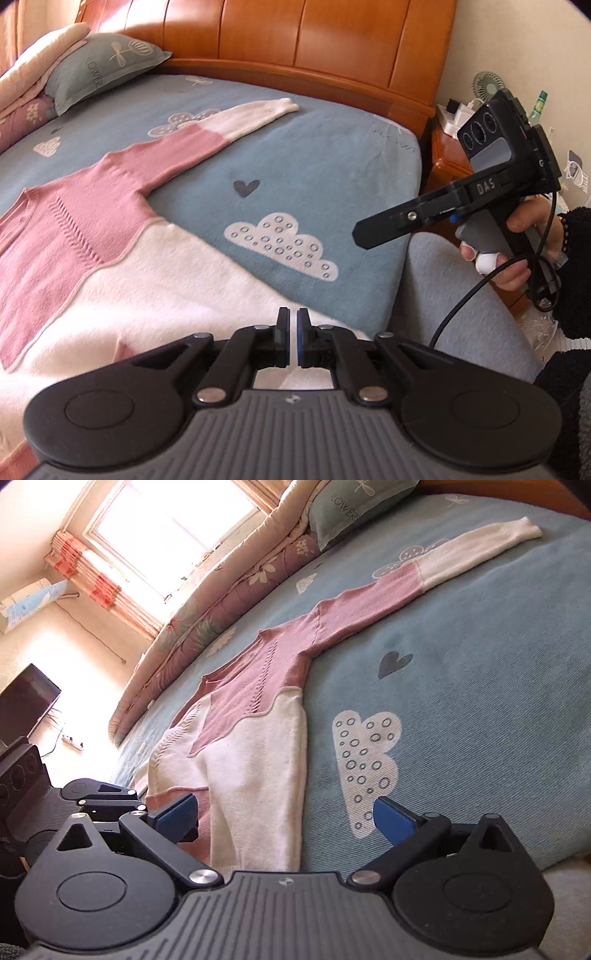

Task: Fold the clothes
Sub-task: 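Fold the cream sleeve across the sweater body with the left gripper and release, then grasp the cream side edge with the right gripper while the left gripper grasps the pink hem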

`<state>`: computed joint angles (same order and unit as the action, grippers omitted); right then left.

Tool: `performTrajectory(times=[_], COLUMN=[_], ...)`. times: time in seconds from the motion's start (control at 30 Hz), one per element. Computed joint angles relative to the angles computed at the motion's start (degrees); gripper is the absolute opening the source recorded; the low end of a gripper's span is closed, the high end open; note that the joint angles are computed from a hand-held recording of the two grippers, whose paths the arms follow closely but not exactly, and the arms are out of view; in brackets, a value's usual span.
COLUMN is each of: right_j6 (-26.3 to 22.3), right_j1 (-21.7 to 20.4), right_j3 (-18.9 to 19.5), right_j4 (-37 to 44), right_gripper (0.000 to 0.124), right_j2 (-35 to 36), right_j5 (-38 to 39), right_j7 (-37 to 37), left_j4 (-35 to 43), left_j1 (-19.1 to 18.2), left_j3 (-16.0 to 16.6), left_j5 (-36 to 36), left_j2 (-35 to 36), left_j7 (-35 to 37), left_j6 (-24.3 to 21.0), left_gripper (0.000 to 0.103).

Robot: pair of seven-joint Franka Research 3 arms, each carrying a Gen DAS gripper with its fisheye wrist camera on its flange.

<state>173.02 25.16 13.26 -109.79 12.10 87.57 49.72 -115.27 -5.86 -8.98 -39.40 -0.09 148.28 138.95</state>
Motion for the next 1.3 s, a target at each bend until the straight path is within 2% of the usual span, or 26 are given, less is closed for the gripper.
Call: performTrajectory(times=[0.1, 0.17, 0.23, 0.33, 0.5, 0.6, 0.7, 0.8, 0.87, 0.97, 1.03, 1.1, 1.17, 1.2, 1.27, 1.3], right_j6=[-7.9, -10.6, -11.2, -12.0, -13.7, -14.3, -17.5, -17.2, -16.6, -15.4, -16.2, -16.4, -17.5, -18.4, -18.9, -19.0], right_j1=[-1.5, -1.8, -1.8, -2.9, -5.6, -6.9, -10.6, -9.8, -8.0, -4.8, -4.1, -6.0, -10.7, -11.8, -11.3, -10.5], right_j3=[0.1, 0.1, 0.0, 0.9, 3.7, 5.6, 9.1, 8.5, 6.9, 4.2, 3.3, 5.6, 10.4, 11.1, 9.8, 8.5], right_j4=[3.6, 6.4, 9.6, 16.2, 27.7, 26.7, 21.6, 21.9, 25.8, 33.4, 34.3, 31.1, 26.2, 24.5, 23.8, 25.0], right_gripper=[0.103, 0.103, 0.103, 0.103, 0.103, 0.103, 0.103, 0.103, 0.103, 0.103, 0.102, 0.099, 0.096, 0.094, 0.079, 0.073], right_j2=[3.6, 6.5, 9.7, 14.8, 23.8, 23.4, 20.1, 20.4, 22.9, 27.9, 28.3, 26.4, 23.9, 23.0, 22.5, 23.3], right_j5=[1.4, -1.6, -6.3, -10.6, -13.1, -15.6, -9.9, -6.1, -7.8, -16.9, -21.8, -21.4, -14.1, -11.4, -10.2, -11.0], right_j7=[0.7, 4.1, 8.5, 11.3, 17.1, 17.3, 12.1, 7.7, 10.5, 17.4, 21.9, 21.7, 15.6, 13.0, 11.4, 13.6], left_j4=[-2.2, -3.5, -4.7, -5.9, -6.5, -7.5, -8.6, -8.9, -8.5, -8.5, -9.1, -9.8, -10.4, -10.5, -10.0, -9.5], left_j1=[1.1, 1.7, 2.3, 2.9, 3.5, 3.8, 4.5, 5.4, 5.9, 6.7, 7.4, 8.2, 9.2, 9.7, 10.9, 11.4], left_j3=[1.1, 2.0, 2.9, 4.1, 5.2, 5.7, 6.5, 7.4, 7.6, 8.1, 8.6, 9.3, 10.0, 10.4, 11.2, 11.4], left_j5=[2.4, 2.6, 2.4, 0.5, -3.7, -6.7, -9.5, -12.1, -13.8, -19.1, -21.9, -24.1, -25.1, -25.6, -26.8, -27.8], left_j2=[-1.5, -2.6, -3.6, -4.5, -4.6, -5.0, -5.6, -5.7, -5.4, -5.5, -6.2, -6.9, -7.4, -7.5, -7.0, -6.5], left_j7=[-3.9, -5.7, -7.3, -8.7, -9.4, -8.6, -8.3, -9.1, -10.7, -10.6, -10.4, -10.5, -11.4, -11.8, -13.2, -13.9], left_j6=[0.9, 1.4, 2.1, 3.3, 4.0, 4.0, 3.5, 2.6, 2.4, 1.8, 1.0, 0.2, -0.2, -0.5, -1.1, -1.2], left_gripper=[0.013, 0.015, 0.018, 0.02, 0.021, 0.021, 0.021, 0.021, 0.02, 0.02, 0.02, 0.021, 0.021, 0.021, 0.022, 0.022])
